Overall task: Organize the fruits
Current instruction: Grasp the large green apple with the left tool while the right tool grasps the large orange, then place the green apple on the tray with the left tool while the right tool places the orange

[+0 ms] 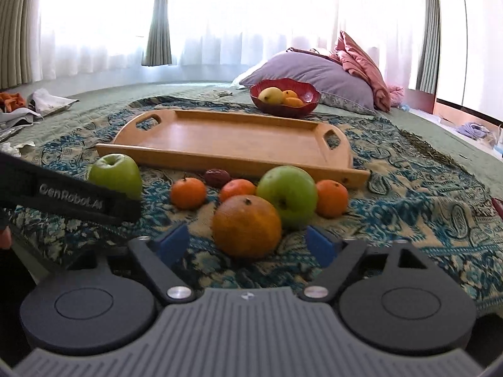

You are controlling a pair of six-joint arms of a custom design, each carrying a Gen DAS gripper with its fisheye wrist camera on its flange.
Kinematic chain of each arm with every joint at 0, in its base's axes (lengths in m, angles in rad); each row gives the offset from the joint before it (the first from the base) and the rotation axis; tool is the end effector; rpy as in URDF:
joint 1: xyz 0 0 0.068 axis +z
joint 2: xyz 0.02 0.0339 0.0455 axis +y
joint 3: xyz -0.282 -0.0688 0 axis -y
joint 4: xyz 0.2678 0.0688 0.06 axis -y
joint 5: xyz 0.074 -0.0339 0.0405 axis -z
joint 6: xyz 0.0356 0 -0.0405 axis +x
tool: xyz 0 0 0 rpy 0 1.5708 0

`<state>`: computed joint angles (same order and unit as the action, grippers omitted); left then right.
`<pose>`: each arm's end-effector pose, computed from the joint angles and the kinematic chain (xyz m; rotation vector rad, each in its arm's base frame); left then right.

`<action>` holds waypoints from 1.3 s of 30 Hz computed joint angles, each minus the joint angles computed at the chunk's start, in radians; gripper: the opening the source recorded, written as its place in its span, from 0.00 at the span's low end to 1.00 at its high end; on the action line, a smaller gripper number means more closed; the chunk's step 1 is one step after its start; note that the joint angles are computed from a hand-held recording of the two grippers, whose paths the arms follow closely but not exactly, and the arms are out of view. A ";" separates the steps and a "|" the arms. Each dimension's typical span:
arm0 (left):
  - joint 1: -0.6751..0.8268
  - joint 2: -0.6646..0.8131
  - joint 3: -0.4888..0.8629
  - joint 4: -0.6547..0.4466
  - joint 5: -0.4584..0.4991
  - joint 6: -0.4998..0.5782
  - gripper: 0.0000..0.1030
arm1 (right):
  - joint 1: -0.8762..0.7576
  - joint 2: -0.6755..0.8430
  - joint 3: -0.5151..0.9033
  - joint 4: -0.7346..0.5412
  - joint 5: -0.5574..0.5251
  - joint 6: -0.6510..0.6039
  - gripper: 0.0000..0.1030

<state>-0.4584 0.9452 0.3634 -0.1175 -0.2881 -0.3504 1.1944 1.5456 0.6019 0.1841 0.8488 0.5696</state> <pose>0.1787 -0.0769 0.1755 -0.0301 2.2380 -0.1113 0.1312 0.2593 0.1466 -0.2463 2.0296 0.0889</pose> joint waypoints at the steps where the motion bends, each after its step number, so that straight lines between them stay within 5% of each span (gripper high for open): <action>1: 0.004 0.011 -0.008 0.035 -0.004 -0.007 0.74 | -0.006 0.009 0.006 0.007 -0.003 -0.004 0.79; 6: 0.067 0.079 -0.008 0.109 0.050 -0.025 0.66 | -0.034 0.041 0.010 0.047 -0.015 -0.002 0.65; 10: 0.043 0.118 -0.026 0.169 -0.012 -0.008 0.54 | -0.031 0.045 -0.013 0.095 -0.020 0.004 0.54; 23: 0.056 0.097 -0.004 0.223 -0.026 0.060 0.52 | -0.023 -0.090 -0.085 0.235 0.050 -0.092 0.52; 31: 0.176 0.231 0.180 0.261 0.086 0.133 0.52 | -0.269 -0.107 0.014 0.222 -0.175 -0.224 0.52; 39: 0.306 0.534 0.416 0.250 0.220 0.144 0.52 | -0.510 0.095 0.241 0.105 -0.435 -0.236 0.52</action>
<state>-0.1526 1.4791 0.7797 0.1326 -0.0678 -0.2068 0.6843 1.6405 0.8424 0.2888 0.4138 0.3339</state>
